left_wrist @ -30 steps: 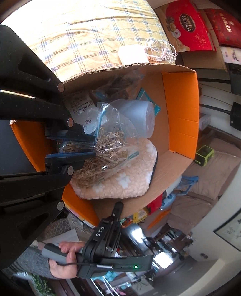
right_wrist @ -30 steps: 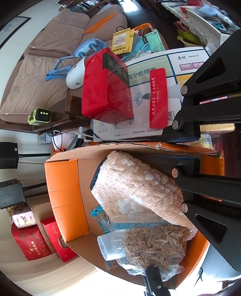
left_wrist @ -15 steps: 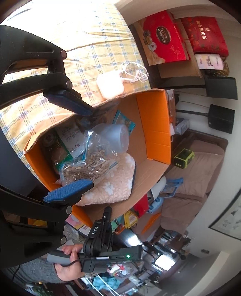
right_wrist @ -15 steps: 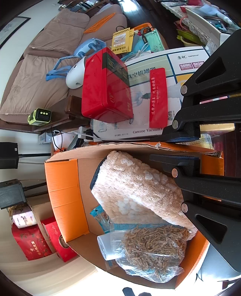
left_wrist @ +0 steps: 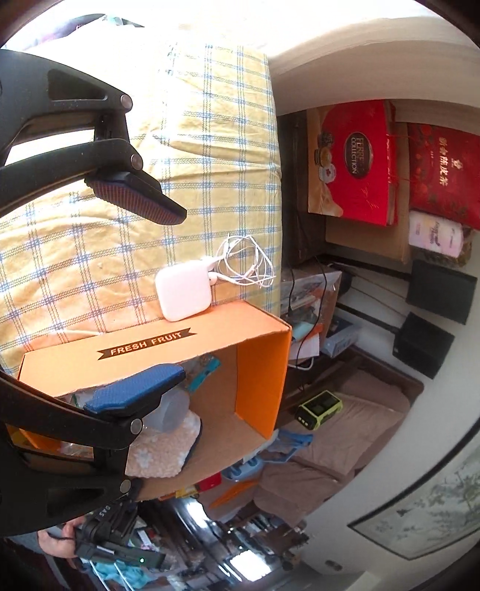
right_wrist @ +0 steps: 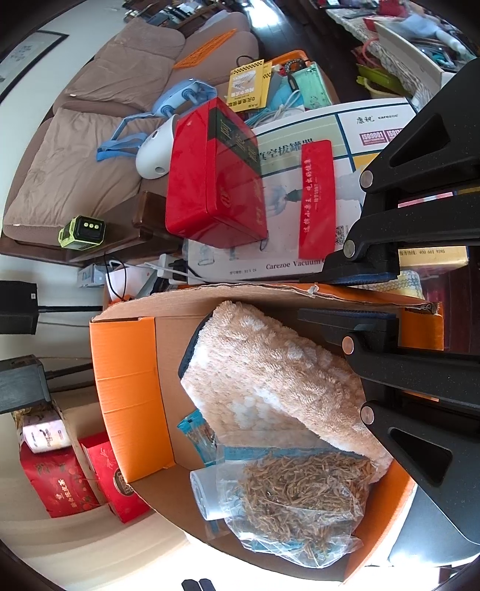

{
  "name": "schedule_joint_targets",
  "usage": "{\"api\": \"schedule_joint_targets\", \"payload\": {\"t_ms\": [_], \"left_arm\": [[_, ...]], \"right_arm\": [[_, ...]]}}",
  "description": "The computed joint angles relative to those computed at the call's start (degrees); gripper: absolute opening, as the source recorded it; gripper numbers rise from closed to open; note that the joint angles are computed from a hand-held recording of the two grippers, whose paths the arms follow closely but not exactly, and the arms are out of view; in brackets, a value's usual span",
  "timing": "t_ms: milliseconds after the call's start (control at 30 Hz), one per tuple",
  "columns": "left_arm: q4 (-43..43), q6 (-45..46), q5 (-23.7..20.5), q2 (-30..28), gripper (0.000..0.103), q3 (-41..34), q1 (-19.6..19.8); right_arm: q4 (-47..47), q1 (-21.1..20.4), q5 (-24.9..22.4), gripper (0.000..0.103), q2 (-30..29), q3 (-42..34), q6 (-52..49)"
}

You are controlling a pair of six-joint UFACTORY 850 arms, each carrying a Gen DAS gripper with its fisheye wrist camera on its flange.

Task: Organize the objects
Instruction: 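Grasp the white earphone cable with the left gripper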

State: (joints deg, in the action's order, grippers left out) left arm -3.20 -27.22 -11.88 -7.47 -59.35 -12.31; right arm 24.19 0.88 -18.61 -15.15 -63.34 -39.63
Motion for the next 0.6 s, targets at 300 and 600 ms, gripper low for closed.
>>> {"api": "schedule_joint_targets", "payload": {"t_ms": [300,600], "left_arm": [[8.91,-11.10,-2.79,-9.97,0.075,-7.72,2.49],[-4.82,-0.60,-4.05,-20.69,0.075,-16.97,3.90]], "right_arm": [[0.24,-0.12,0.06,0.011,-0.02,0.02,-0.47],[-0.15,-0.07,-0.09,0.011,-0.26,0.08,-0.02]]}}
